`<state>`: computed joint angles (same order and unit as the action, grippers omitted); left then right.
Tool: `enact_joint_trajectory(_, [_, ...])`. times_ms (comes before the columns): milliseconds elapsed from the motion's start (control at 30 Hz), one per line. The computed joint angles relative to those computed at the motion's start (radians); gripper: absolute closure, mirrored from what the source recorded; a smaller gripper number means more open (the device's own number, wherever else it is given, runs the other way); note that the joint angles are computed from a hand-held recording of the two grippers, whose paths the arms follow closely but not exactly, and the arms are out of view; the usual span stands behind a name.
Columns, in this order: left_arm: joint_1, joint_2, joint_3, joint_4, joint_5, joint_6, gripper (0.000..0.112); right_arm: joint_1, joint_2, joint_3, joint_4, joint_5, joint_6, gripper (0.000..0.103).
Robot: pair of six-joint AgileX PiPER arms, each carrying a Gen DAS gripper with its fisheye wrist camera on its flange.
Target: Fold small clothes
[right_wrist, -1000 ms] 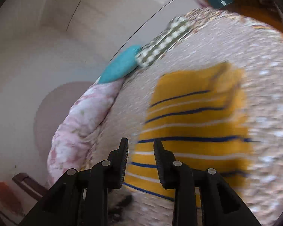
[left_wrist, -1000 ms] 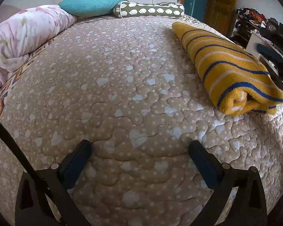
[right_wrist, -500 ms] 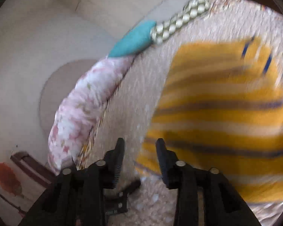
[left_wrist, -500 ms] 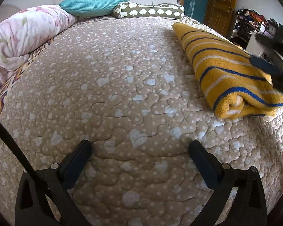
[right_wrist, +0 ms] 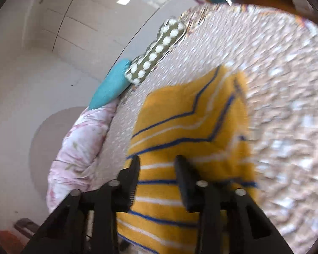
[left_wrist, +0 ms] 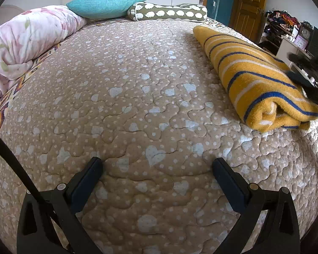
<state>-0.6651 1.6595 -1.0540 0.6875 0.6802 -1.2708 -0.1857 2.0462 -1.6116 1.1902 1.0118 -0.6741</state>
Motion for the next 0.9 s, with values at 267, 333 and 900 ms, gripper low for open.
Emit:
enact_joint_trajectory(267, [-0.001, 0.005, -0.002, 0.005, 0.001, -0.004, 0.009, 0.032, -0.355, 0.506, -0.002, -0.251, -0.364, 0.057])
enact_joint_trajectory(333, [-0.003, 0.004, -0.004, 0.006, 0.008, -0.005, 0.009, 0.084, -0.424, 0.603, -0.011, -0.386, -0.397, 0.057])
enact_joint_trajectory(900, [-0.052, 0.027, -0.036, 0.056, 0.113, -0.092, 0.009, 0.23, -0.498, 0.784, -0.109, -0.699, -0.361, 0.036])
